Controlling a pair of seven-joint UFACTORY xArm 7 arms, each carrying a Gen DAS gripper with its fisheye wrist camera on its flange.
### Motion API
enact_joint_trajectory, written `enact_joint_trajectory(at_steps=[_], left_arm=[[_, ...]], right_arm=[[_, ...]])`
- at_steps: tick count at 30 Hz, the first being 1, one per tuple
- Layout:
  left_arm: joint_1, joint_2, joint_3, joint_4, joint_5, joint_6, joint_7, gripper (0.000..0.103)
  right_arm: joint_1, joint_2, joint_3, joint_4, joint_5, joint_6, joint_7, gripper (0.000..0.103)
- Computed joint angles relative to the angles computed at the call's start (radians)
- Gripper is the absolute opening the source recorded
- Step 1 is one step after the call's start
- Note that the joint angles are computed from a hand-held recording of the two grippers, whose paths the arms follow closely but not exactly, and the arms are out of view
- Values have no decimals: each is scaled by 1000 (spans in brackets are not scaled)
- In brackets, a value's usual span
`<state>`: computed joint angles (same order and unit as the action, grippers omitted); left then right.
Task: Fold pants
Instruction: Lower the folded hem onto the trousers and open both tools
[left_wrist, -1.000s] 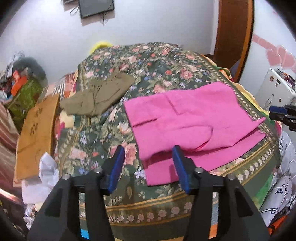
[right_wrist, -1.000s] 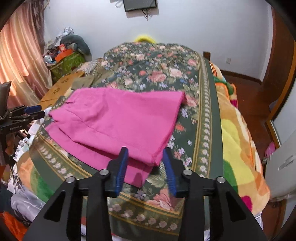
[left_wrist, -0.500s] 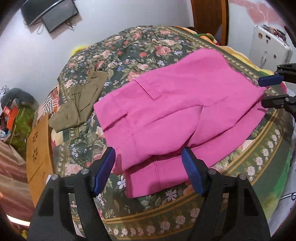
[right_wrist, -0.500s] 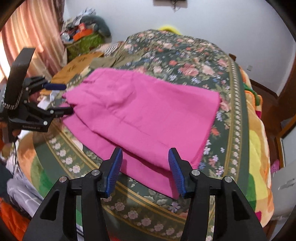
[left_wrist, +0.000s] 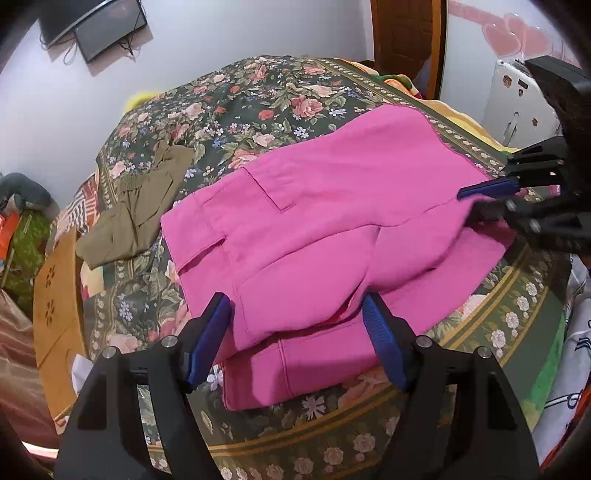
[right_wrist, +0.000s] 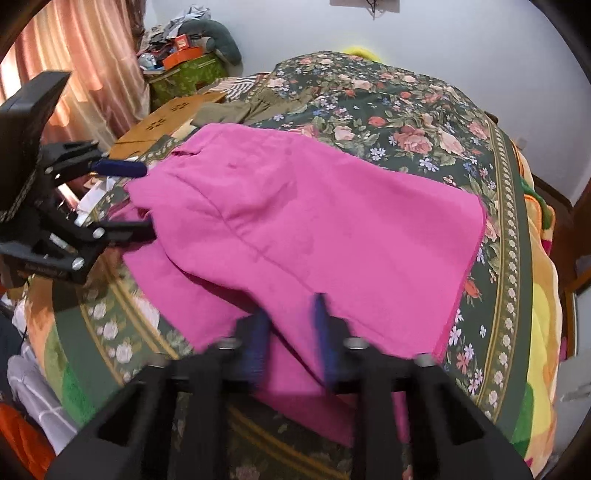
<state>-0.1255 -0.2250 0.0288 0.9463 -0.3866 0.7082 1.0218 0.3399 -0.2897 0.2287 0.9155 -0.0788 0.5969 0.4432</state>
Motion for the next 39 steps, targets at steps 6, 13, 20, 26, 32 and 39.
enact_joint_trajectory(at_steps=[6, 13, 20, 26, 32, 39], left_arm=[[-5, -25, 6, -30, -18, -27, 30, 74], [-36, -34, 17, -36, -53, -98, 28, 27], [-45, -74, 41, -32, -100, -36, 52, 12], [-27, -104, 38, -74, -60, 10, 33, 13], [-5, -114, 58, -65, -65, 89, 3, 23], [55, -100, 100, -12, -105, 172, -73, 41]], right_arm=[[-28, -23, 16, -21, -44, -73, 81, 6], [-24, -56, 11, -27, -38, -85, 76, 5], [-17, -86, 21, -40, -31, -70, 75, 4], [0, -94, 24, -67, -4, -64, 71, 4], [15, -113, 19, -98, 30, -52, 79, 5], [-11, -196, 27, -126, 35, 9, 139, 13]])
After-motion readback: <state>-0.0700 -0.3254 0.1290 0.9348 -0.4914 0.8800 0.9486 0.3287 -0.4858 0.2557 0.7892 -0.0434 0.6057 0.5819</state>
